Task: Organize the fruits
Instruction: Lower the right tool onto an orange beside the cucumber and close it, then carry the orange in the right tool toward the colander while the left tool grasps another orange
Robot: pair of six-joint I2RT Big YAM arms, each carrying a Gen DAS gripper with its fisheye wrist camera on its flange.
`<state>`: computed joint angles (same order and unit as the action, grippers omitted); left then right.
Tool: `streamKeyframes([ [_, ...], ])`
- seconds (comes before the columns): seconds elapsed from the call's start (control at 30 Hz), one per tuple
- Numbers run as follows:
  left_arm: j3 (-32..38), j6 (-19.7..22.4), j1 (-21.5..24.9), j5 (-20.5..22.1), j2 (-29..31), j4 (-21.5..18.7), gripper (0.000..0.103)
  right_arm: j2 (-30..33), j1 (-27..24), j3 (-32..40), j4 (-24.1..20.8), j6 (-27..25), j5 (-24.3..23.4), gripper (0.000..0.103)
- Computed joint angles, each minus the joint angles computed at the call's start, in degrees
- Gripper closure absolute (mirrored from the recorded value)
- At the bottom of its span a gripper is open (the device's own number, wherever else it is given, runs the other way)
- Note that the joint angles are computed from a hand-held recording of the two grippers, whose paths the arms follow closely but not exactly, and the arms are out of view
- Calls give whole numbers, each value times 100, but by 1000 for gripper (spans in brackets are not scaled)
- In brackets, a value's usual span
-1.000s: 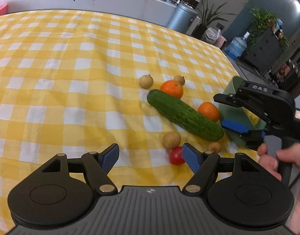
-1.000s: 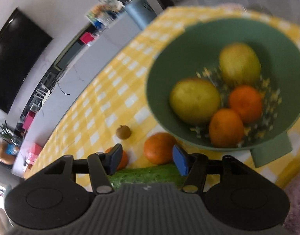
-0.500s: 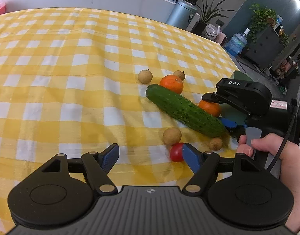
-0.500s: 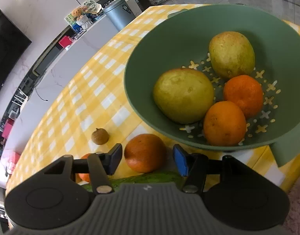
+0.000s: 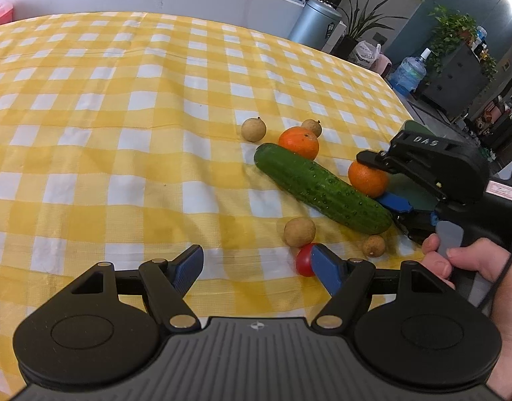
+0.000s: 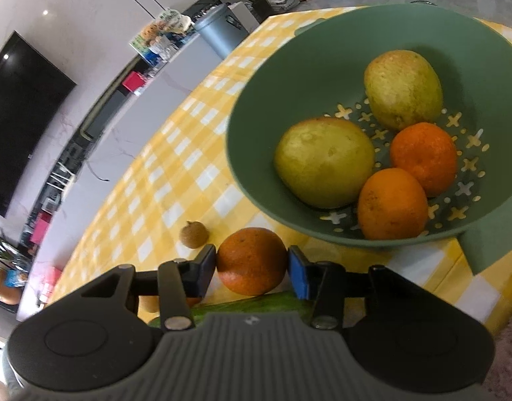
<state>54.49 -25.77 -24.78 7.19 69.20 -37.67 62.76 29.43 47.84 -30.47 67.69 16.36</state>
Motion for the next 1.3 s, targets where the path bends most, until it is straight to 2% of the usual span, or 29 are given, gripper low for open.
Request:
streamKeyframes([
  [0.17,-9,-25,26,8,1,7,17,-248,-15,-268,627,132,-276,59],
  [0.33,-1,-35,39,11,9,0,17,-380,46,-372,919,135,-380,59],
  [0.47,-14,-52,53,20,-1,22,17,-505,109,-421,1123,-32,-509,59],
  [0.57,-34,-77,77,14,-24,50,17,-624,126,-415,1197,-397,-797,59],
  [0.63,-49,-112,109,13,-46,76,17,-698,137,-270,887,-859,-1072,59],
  [0.7,-48,-147,148,38,-51,84,17,-670,140,94,70,-1581,-1395,59],
  [0.77,-44,-176,179,64,-47,88,17,-661,224,372,-666,-2131,-1434,59],
  [0.83,-52,-199,194,74,-51,99,17,-623,275,567,-1287,-2657,-1544,59],
  [0.93,-53,-211,181,56,-54,94,17,-503,312,709,-1925,-3326,-1714,59],
  [1.07,-46,-195,182,59,-45,82,17,-206,507,849,-2482,-3826,-1503,59],
  [1.3,-42,-197,175,57,-22,55,17,140,731,892,-2665,-3923,-1001,58],
])
